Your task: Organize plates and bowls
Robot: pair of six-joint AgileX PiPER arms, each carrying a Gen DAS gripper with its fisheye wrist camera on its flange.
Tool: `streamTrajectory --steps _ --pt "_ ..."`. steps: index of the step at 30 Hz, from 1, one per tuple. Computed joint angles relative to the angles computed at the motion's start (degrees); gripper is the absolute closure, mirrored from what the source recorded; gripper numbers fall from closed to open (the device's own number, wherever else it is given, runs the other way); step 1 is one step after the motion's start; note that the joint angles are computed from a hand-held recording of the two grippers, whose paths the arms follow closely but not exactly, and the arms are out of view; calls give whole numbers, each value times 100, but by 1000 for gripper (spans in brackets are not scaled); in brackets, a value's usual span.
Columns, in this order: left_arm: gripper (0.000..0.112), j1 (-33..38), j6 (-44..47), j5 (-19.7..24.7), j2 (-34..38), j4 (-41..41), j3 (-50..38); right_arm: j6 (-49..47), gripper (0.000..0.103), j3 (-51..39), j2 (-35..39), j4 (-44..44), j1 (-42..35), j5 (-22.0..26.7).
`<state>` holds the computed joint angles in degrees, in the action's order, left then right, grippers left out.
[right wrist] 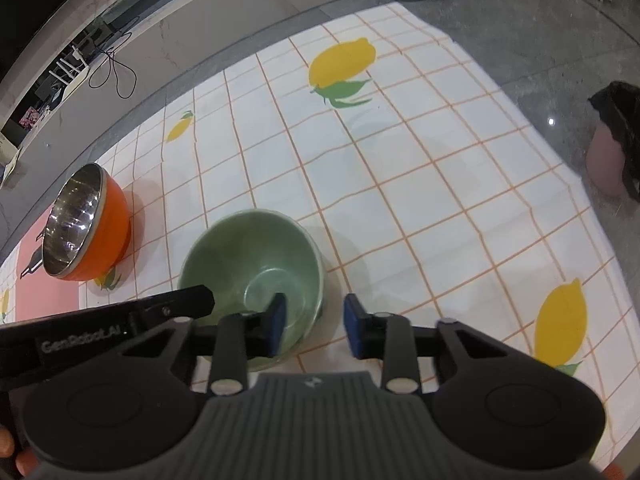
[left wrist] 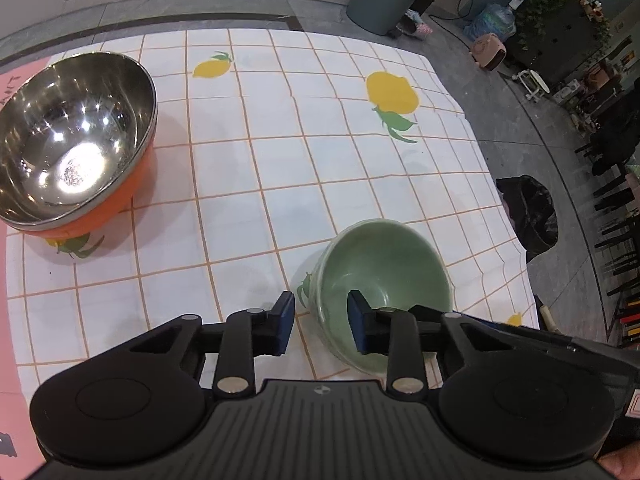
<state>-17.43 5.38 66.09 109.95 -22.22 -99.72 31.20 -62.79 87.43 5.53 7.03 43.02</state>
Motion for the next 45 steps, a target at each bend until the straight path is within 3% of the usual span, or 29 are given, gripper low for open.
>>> streamTrajectory --steps 5,9,12,16,25,31,36,45 --pt "82 -28 23 -11 13 -4 -22 98 77 -11 25 -84 45 -22" --pt "81 16 77 -114 -151 151 4 600 73 -121 -120 -874 264 7" --pt "67 171 280 -113 -306 159 -43 632 70 -319 -183 -1030 312 53" --pt "60 545 520 -27 -476 -4 -175 383 66 -647 -94 -793 386 -47" --pt "56 1381 695 -109 -468 183 -692 25 59 -1856 764 -257 967 -155" --pt "56 1745 468 -406 -260 500 -855 109 60 -3057 1633 -246 1286 155" --pt "59 1930 163 -597 41 657 -811 210 66 -3949 2354 -213 1403 586" --pt "76 2042 112 -356 678 400 -1244 353 83 -4972 3253 -40 1348 1177"
